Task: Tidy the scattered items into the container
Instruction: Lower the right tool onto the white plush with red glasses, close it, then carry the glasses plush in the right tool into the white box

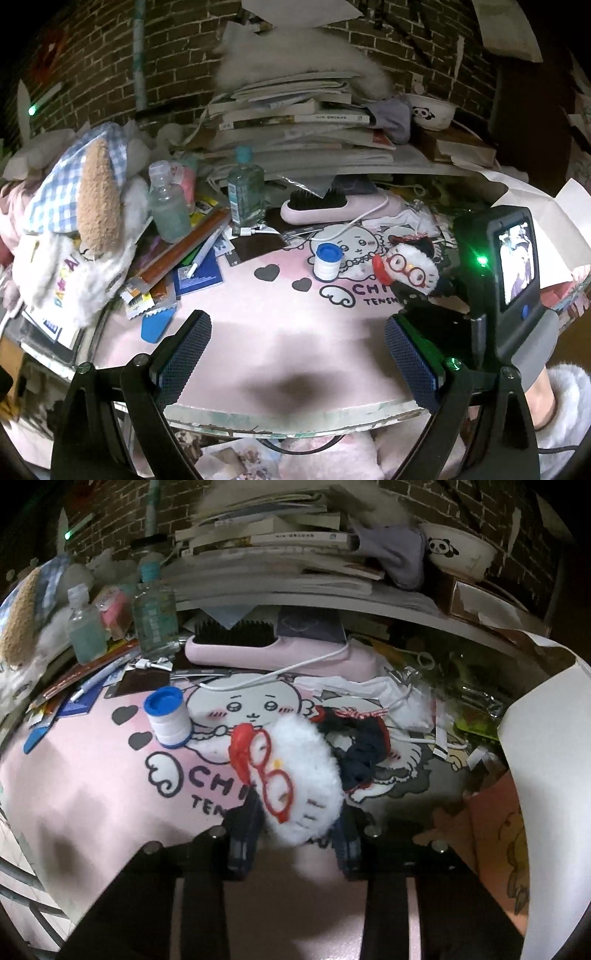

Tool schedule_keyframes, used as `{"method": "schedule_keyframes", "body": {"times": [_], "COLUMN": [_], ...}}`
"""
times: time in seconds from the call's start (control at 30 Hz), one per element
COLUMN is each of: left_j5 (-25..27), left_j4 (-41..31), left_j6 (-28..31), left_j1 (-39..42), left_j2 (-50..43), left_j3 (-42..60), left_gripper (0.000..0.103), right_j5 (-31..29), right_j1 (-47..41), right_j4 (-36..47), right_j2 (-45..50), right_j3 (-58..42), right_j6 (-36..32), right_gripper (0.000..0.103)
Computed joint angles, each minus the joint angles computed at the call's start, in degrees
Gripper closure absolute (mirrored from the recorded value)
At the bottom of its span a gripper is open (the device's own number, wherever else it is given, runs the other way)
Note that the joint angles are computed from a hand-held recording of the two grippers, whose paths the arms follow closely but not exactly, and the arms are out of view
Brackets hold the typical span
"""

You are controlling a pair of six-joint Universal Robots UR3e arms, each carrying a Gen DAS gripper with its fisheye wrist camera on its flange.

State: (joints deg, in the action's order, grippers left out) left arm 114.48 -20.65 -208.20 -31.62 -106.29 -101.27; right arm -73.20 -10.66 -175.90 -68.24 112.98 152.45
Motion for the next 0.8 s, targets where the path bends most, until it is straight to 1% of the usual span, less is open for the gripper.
{"method": "schedule_keyframes", "body": {"times": [0.13,0.43,0.5,0.57,0.63,0.73,0.8], "left_j5": [-0.25,-0.81,-0.95,-1.02,-1.2,-0.76,-0.81], "left_j4": [-0.45,-1.96,-2.55,-3.36,-4.09,-5.75,-6.28], "left_j6": [-0.19,-1.43,-1.61,-1.85,-2.08,-2.86,-3.29], "left_j1": [0.05,1.21,1.43,1.56,1.74,1.97,2.31], "left_j2": [-0.04,-0.1,-0.38,-0.79,-1.25,-1.87,-1.89], "left_j3": [-0.12,-0.82,-0.62,-0.22,0.04,0.53,0.51], "left_gripper": [0.009,0.009,0.009,0.009,0.009,0.009,0.009], "right_j5": [3.19,13.39,13.85,12.7,12.99,12.86,12.4], "right_j1": [-1.93,-8.95,-9.78,-9.35,-9.45,-8.96,-8.52], "right_j4": [-0.36,-6.41,-10.66,-18.17,-23.73,-31.77,-35.06], "right_j2": [-2.21,-13.83,-15.48,-15.56,-16.11,-16.17,-16.29], "right_j3": [2.96,18.35,21.95,25.51,28.73,32.0,32.75], "right_j6": [-0.48,-4.75,-5.29,-5.94,-6.84,-7.29,-6.89], "right_gripper": [0.076,0.076,0.076,0.076,0.076,0.076,0.076]}}
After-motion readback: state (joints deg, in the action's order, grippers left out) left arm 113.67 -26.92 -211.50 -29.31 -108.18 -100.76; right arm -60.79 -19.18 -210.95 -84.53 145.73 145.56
